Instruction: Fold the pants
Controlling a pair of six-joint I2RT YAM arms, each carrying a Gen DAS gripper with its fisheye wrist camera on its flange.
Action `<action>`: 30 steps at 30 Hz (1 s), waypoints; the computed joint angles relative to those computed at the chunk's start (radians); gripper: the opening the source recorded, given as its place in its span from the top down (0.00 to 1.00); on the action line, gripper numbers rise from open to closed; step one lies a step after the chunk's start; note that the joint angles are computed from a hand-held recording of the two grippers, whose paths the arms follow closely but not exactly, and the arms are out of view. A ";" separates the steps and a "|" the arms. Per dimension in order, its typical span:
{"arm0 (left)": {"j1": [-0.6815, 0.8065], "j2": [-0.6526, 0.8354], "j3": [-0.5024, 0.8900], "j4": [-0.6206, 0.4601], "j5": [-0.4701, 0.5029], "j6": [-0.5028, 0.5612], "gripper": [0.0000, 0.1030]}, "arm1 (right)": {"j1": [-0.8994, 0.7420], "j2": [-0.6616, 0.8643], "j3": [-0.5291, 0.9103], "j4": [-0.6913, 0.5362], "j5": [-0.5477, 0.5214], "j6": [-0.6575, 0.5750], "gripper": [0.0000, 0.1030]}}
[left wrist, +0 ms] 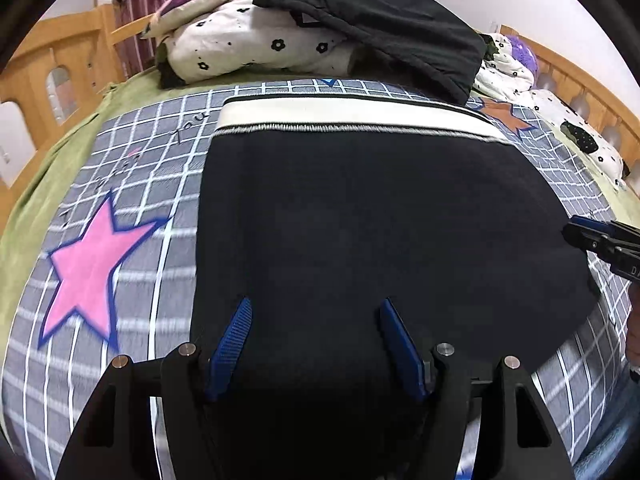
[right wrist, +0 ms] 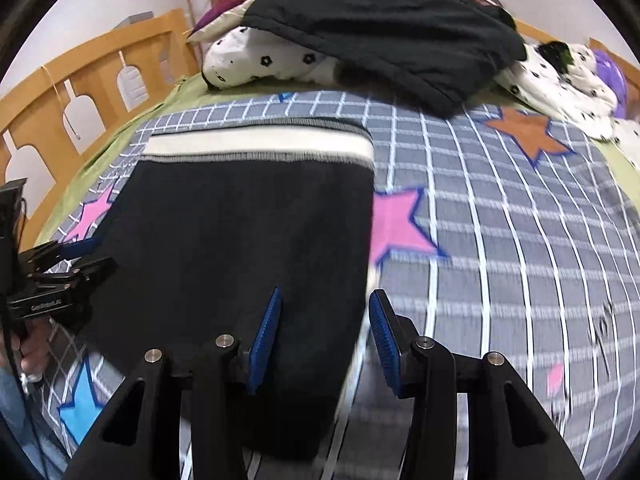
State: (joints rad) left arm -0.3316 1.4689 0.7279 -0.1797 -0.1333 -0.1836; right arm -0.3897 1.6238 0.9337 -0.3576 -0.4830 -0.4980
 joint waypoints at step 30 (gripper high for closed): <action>-0.574 -0.517 0.197 -0.768 -0.501 -0.575 0.13 | -0.319 -0.629 -0.042 -0.463 -0.167 -0.138 0.05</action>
